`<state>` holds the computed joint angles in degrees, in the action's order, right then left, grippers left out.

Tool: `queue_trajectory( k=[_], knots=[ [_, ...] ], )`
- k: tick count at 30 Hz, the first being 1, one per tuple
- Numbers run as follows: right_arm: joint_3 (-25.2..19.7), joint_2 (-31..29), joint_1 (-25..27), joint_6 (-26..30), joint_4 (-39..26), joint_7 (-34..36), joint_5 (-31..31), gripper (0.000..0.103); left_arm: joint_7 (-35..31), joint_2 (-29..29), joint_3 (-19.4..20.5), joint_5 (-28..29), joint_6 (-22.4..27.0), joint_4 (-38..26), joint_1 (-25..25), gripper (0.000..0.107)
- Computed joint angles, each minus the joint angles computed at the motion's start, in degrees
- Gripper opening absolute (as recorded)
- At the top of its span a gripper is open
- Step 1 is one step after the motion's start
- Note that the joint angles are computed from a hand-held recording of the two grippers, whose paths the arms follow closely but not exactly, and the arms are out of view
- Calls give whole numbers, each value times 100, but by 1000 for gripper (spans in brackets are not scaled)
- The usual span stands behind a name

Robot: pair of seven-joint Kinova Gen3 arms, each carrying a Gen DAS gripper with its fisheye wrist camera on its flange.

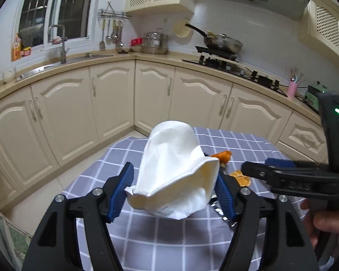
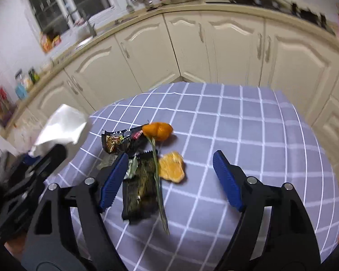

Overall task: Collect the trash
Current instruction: 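Grasp the white paper with the left tool while the right tool grasps the orange peel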

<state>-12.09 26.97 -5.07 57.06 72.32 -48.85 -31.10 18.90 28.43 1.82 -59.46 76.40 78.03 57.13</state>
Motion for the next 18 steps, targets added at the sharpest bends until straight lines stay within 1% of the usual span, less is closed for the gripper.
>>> queue_trajectory(
  k=[1, 3, 4, 5, 6, 7, 8, 9, 10, 12, 15, 18],
  knots=[
    [11, 77, -102, 16, -96, -57, 69, 74, 155, -50, -14, -14, -59, 127, 15, 67],
    [48, 171, -295, -37, -202, -175, 251, 67, 449, -153, -53, -3, -229, 384, 19, 67],
    [75, 217, -400, -97, -250, -241, 368, 65, 535, -180, -29, 25, -300, 473, -25, 67],
    [111, 299, -517, -118, -348, -335, 508, 61, 528, -197, 68, 82, -353, 506, -145, 67],
    [132, 398, -605, -79, -472, -425, 626, 55, 541, -237, 119, 123, -423, 568, -222, 67],
    [134, 524, -667, 27, -634, -497, 711, 53, 622, -271, 86, 72, -458, 632, -194, 67],
    [57, 626, -661, 97, -743, -539, 781, 48, 662, -274, 84, 24, -424, 646, -187, 67],
    [67, 634, -683, 73, -746, -505, 772, 36, 640, -246, 95, 25, -337, 605, -191, 67],
    [65, 602, -677, -16, -682, -436, 738, 36, 632, -238, 109, 14, -320, 596, -197, 67],
    [-94, 593, -476, -10, -614, -341, 586, 34, 590, -214, 139, -3, -314, 586, -203, 67],
    [-181, 437, -212, -131, -348, -131, 339, 34, 463, -165, 149, -32, -287, 516, -188, 67],
    [-308, 305, 239, -42, -154, 187, -168, 34, 539, -187, 139, -85, -325, 572, -132, 66]
  ],
)
